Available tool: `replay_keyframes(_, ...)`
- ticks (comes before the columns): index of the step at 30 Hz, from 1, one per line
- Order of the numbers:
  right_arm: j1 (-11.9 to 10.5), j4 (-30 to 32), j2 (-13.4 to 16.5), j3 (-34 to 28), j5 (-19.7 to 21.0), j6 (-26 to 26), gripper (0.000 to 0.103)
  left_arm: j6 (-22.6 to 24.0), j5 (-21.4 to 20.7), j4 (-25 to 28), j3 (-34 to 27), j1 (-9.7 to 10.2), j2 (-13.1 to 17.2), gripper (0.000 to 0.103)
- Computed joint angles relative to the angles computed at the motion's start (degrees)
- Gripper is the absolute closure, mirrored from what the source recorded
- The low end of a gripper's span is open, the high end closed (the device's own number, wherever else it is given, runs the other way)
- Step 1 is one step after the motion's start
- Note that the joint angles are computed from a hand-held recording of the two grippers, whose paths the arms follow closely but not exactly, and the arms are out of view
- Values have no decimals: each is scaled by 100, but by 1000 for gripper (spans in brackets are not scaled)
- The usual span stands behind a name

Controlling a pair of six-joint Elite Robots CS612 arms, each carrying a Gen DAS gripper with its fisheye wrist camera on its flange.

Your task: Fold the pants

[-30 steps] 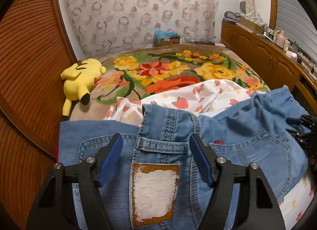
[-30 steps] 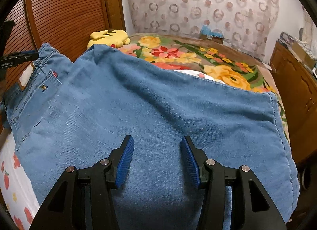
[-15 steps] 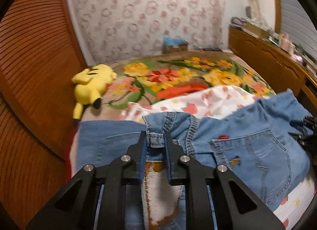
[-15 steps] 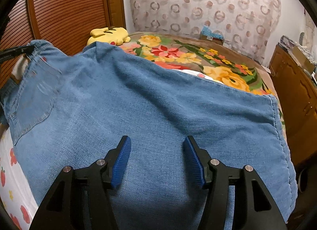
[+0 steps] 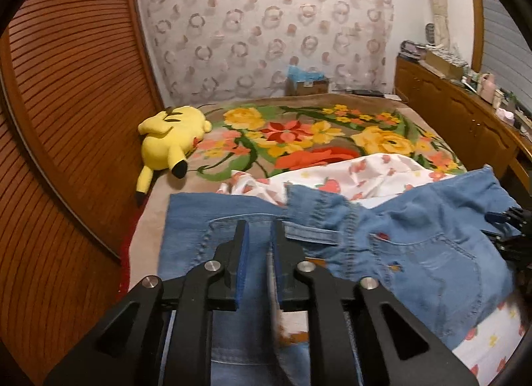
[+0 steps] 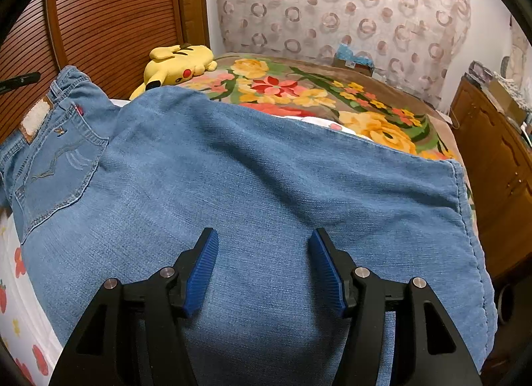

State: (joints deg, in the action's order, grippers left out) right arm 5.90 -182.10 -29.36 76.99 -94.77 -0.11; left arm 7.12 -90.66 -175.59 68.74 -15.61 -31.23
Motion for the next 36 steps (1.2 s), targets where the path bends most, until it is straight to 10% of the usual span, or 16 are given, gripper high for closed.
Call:
replay_keyframes(9,-8,-3,-16,20,0,-10,41,206,-384,-274,268,-148,-114,33)
replay_keyframes(36,77,-1307,-702,1708,-1445,1424,40,491,-1575,-245,686,-558,48,31)
